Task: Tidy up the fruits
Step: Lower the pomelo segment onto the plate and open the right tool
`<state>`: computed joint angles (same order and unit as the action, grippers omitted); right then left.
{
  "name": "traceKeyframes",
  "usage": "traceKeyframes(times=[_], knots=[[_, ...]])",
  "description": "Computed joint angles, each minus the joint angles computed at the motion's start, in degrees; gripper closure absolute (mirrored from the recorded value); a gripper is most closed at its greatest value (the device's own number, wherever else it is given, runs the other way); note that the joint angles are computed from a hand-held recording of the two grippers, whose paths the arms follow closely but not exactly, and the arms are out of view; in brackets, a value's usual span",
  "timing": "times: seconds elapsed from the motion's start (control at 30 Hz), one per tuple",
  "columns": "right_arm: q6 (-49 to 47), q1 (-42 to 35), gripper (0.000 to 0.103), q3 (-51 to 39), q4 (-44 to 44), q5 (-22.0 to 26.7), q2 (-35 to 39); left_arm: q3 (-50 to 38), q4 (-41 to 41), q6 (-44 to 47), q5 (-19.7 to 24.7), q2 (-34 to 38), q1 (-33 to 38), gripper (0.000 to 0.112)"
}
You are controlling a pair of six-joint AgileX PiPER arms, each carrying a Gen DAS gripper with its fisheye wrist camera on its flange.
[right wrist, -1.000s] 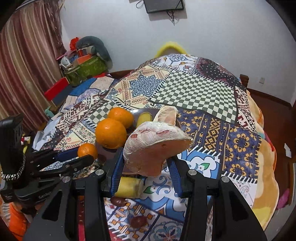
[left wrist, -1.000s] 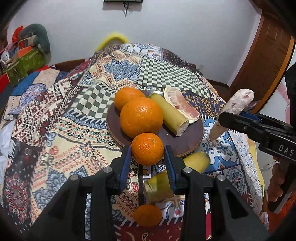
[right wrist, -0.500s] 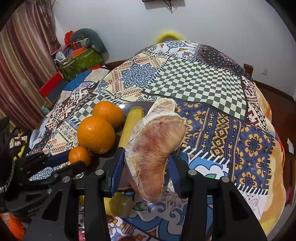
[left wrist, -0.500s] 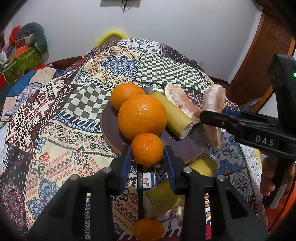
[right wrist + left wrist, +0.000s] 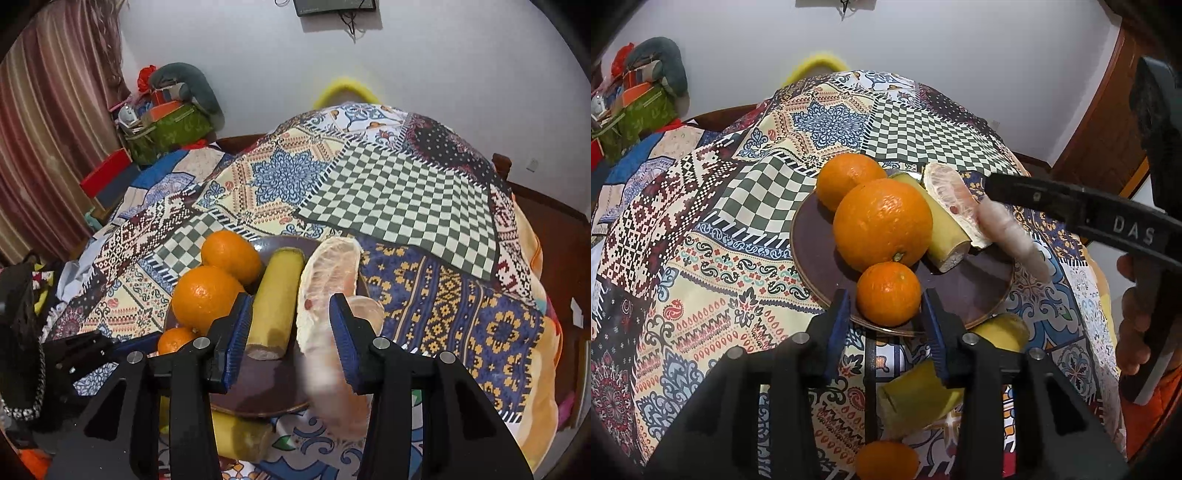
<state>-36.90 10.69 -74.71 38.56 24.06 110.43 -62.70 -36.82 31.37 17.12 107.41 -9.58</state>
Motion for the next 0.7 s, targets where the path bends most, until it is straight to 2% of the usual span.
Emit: traceKeyframes(times=[0.1,0.3,0.47,0.7], knots=[[-1.0,-0.2,0.063,1.0,0.8,-0.1,-0.5,0.6,-1.1,0.8,-0.3,-0.4,0.2,0.061],[-4.9,-1.6,0.062,5.2,4.2,-1.0,-3.5,1.5,0.1,-0.5,0.1,-1.6,0.0,0.060],[-6.2,-3.8,0.051,9.6,3.7,-3.3,-5.3,3.2,0.0,-0.2,-0.4,-3.9,-0.2,0.056],[-5.0,-6.6,0.051,8.6,2.1,-0.5,-0.6,4.2,0.6,-1.3,-1.1,-5.2,0.1,0.055]])
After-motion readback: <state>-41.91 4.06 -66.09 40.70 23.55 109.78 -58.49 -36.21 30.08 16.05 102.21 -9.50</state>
